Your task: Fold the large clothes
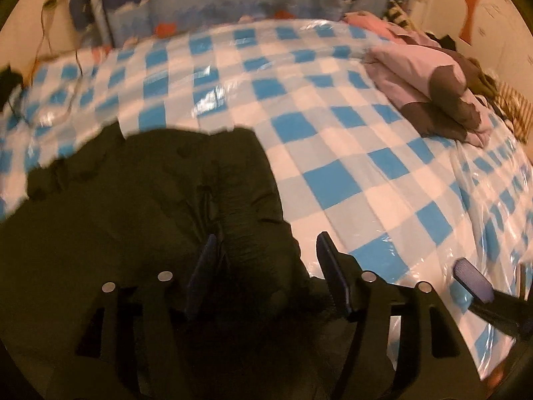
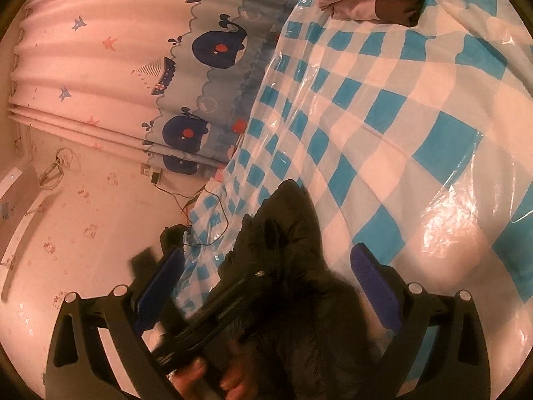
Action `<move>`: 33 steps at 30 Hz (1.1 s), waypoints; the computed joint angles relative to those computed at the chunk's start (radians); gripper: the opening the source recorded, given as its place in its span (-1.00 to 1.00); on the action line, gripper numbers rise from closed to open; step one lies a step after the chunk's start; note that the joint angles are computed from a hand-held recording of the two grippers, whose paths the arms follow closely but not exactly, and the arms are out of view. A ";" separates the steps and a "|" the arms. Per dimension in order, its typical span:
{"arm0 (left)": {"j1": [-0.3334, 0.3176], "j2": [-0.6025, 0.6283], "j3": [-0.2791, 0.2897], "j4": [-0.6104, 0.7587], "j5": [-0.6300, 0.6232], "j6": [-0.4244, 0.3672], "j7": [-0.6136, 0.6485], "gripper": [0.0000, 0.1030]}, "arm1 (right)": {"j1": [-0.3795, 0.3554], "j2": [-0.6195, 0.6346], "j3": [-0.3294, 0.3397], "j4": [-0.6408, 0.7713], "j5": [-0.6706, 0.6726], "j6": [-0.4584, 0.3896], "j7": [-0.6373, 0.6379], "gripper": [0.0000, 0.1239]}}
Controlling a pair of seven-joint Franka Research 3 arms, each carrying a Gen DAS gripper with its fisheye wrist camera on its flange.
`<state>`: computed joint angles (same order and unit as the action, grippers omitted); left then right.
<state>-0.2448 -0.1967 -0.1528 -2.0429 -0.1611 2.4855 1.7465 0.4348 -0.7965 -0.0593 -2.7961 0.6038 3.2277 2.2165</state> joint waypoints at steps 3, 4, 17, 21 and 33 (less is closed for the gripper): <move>0.011 -0.055 0.017 -0.023 0.009 0.032 0.018 0.16 | -0.014 -0.002 0.007 -0.001 -0.004 -0.008 0.001 0.55; 0.014 -0.069 0.029 -0.030 0.005 0.040 0.023 0.17 | -0.031 -0.002 0.019 0.000 -0.009 -0.021 0.001 0.55; 0.238 -0.078 0.280 -0.056 -0.147 0.123 0.055 0.26 | -0.317 0.314 0.316 0.437 -0.411 -0.287 -0.156 0.55; 0.300 0.003 0.289 -0.009 -0.203 0.107 0.084 0.26 | -0.309 0.588 0.351 0.697 -0.575 -0.446 -0.168 0.55; 0.432 0.064 0.219 0.014 -0.337 -0.015 0.251 0.41 | -0.198 0.694 0.242 0.737 -0.716 -0.656 -0.058 0.55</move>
